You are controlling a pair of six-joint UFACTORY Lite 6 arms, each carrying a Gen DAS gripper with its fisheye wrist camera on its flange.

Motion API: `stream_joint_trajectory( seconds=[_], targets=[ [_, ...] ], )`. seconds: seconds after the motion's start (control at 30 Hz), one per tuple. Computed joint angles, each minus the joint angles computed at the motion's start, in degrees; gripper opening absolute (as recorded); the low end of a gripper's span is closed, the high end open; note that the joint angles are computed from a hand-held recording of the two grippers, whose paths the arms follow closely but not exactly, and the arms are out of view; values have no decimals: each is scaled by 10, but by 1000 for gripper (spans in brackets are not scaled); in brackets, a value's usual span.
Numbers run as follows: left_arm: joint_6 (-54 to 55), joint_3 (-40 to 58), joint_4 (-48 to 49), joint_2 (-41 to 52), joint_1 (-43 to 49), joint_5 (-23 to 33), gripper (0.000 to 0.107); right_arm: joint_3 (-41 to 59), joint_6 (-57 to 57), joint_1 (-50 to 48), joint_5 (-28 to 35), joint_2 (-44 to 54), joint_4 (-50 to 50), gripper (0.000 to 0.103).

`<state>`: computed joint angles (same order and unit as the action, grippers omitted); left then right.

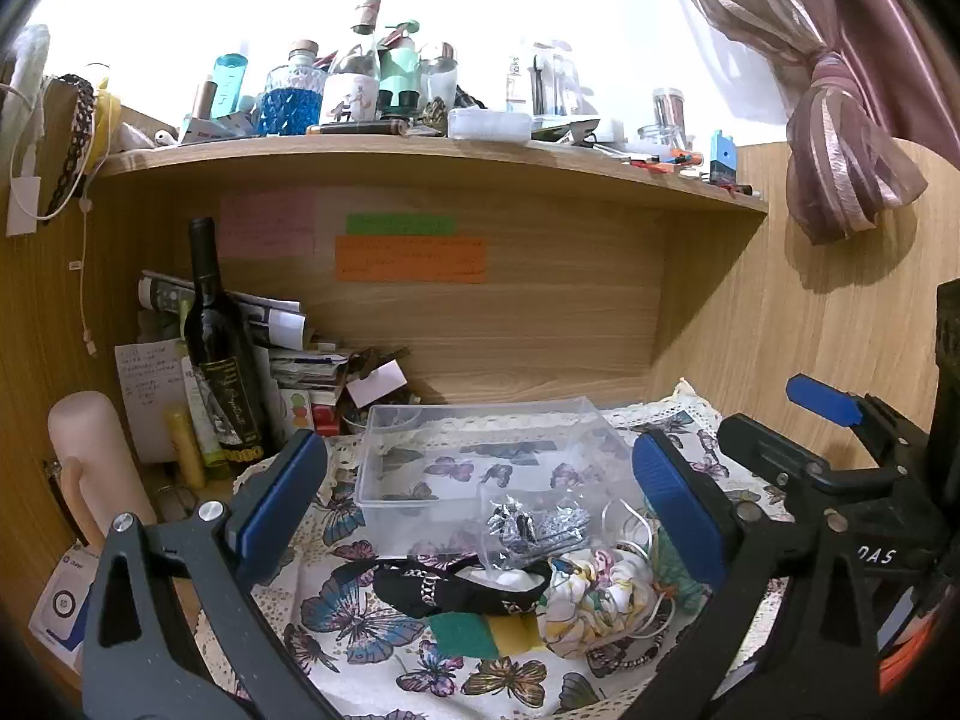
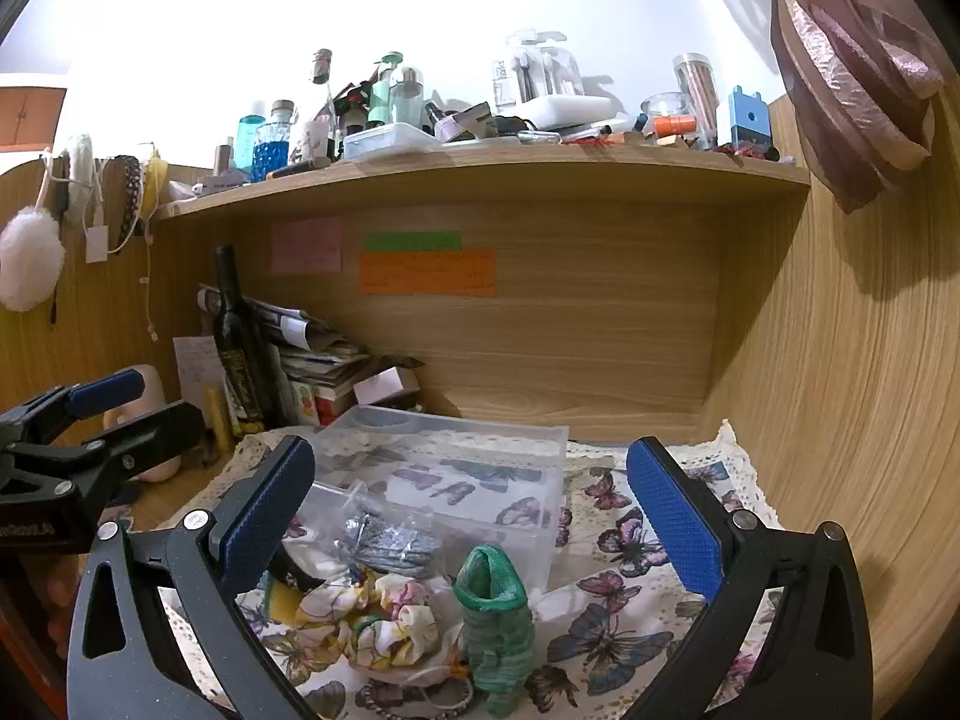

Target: Organize soft objects

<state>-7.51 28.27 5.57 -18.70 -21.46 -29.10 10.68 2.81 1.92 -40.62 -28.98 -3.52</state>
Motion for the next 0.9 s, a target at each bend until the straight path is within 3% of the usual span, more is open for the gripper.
stream_joint_trajectory(
  seconds=[0.9],
  targets=[
    [-7, 11, 4, 15, 4, -1, 103, 3, 50, -19, 5, -4, -55, 103]
  ],
)
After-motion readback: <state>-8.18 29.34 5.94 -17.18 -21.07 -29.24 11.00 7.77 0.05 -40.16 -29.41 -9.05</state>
